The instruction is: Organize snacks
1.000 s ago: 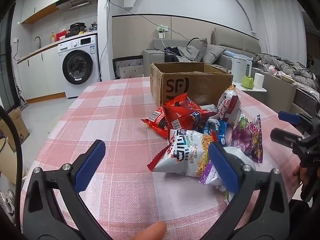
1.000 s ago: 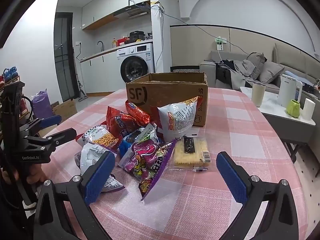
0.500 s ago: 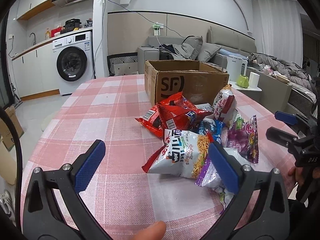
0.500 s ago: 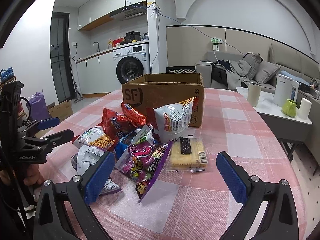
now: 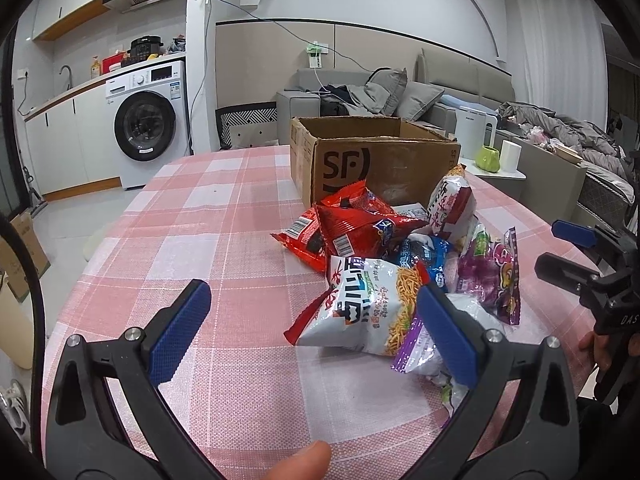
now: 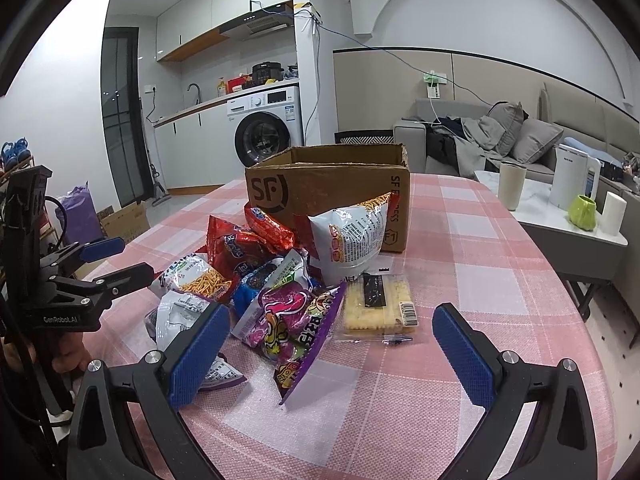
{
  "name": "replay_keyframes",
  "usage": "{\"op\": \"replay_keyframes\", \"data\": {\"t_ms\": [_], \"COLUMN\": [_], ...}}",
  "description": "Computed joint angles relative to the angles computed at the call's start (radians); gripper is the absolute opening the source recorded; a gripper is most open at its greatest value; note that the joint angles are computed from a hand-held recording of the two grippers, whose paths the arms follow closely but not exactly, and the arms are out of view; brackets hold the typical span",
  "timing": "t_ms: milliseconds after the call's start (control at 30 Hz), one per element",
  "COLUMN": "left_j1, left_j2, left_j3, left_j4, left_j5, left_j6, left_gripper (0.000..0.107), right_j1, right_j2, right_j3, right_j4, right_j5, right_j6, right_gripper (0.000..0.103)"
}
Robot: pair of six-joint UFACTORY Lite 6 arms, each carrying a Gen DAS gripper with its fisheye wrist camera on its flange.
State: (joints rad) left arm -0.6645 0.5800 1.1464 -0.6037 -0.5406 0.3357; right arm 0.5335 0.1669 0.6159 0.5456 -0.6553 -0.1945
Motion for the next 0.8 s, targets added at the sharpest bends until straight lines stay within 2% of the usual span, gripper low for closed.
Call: {"op": "replay_keyframes", "data": {"t_ms": [800], "left_j1": [-0.002], "left_j2": [0.020], "left_j3": [0.026], "left_j4": [-0.038], "left_j5": [0.011], "left_j6": [0.037], "left_gripper": [0.103], "right_j1": [0.012], "right_j2": [0.018], "right_j3": [0.017], "right_j4": [0.033], "right_j5": [0.012], "right_j6": [-0.045], "right_gripper": [0.103]}}
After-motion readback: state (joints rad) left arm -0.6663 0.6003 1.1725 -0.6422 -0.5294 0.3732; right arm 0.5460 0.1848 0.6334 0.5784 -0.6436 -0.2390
